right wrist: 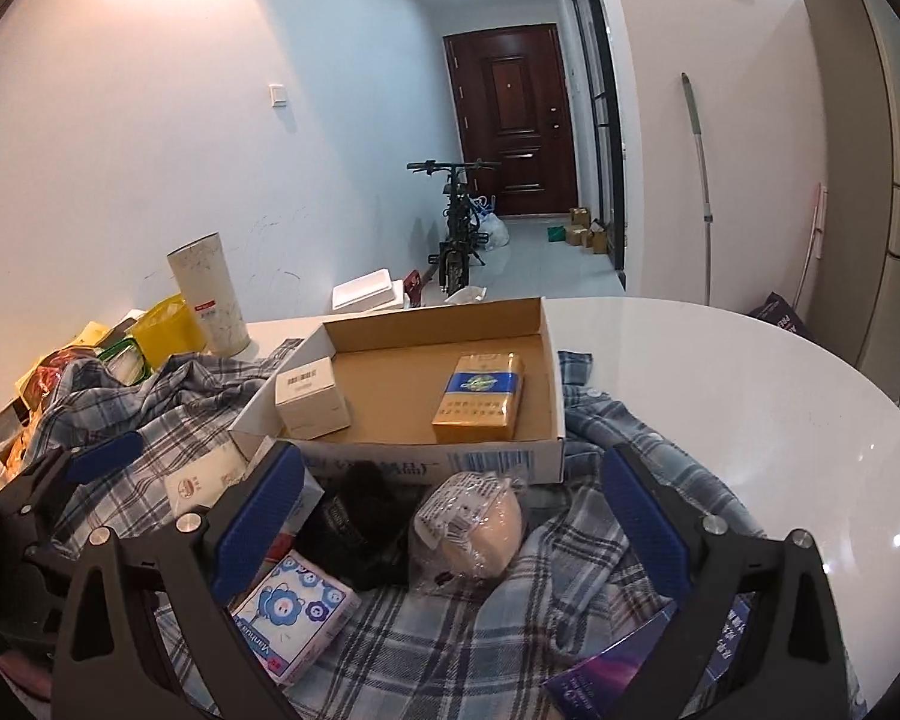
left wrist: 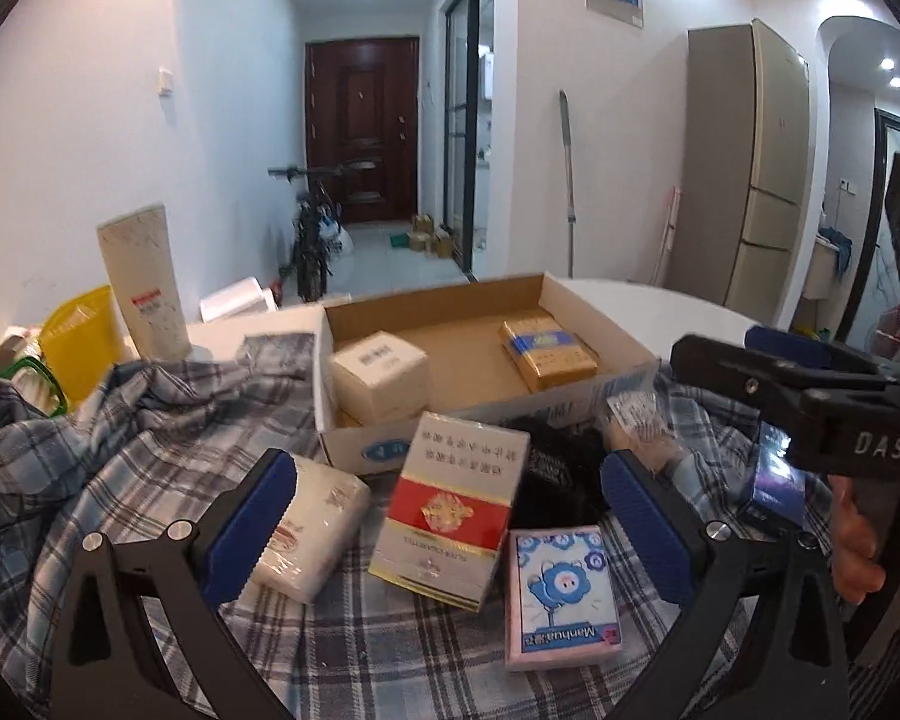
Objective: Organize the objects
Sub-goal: 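Grasp the red-and-white cigarette box with the left tool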
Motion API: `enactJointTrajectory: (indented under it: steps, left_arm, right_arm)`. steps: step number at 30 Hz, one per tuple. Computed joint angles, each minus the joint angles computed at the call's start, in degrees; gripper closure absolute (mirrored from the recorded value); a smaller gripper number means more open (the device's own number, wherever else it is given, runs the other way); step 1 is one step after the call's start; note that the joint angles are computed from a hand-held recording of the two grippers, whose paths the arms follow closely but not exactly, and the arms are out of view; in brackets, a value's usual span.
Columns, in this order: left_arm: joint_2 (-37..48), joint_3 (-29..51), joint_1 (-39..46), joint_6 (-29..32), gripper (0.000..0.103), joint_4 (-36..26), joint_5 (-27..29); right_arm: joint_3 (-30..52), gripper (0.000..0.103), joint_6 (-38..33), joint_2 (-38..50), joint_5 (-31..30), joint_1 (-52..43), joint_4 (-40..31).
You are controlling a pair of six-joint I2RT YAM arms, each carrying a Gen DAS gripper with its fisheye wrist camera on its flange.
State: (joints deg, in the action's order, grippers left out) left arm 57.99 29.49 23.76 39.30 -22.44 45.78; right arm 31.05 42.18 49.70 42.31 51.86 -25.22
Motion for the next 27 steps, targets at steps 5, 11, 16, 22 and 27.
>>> enactJointTrajectory:
  steps: [5, 11, 16, 22, 27]
  left_arm:
    - [4.0, 1.7, -1.9, 0.1, 0.0, -0.7, -1.8]
    - [17.4, 9.5, -4.5, -0.6, 0.0, -5.4, -5.4]
    - [24.1, 14.8, -1.9, -0.3, 0.002, -9.7, -1.9]
    - [28.1, 18.8, -1.5, 5.2, 0.025, -15.7, 0.5]
    - [29.4, 19.5, -3.4, 8.1, 0.034, -19.0, -1.2]
  right_arm:
    - [0.4, 0.004, 0.7, 0.6, 1.4, 1.4, -0.4]
    - [0.4, 0.004, 0.8, 0.4, 1.0, 1.1, -0.8]
    - [0.7, 0.004, 1.0, 0.6, 2.6, 1.8, -1.3]
    - [0.7, 0.004, 0.7, 0.8, 2.7, 1.7, -1.3]
    - [0.6, 0.004, 0.6, 1.2, 2.9, 1.6, -0.9]
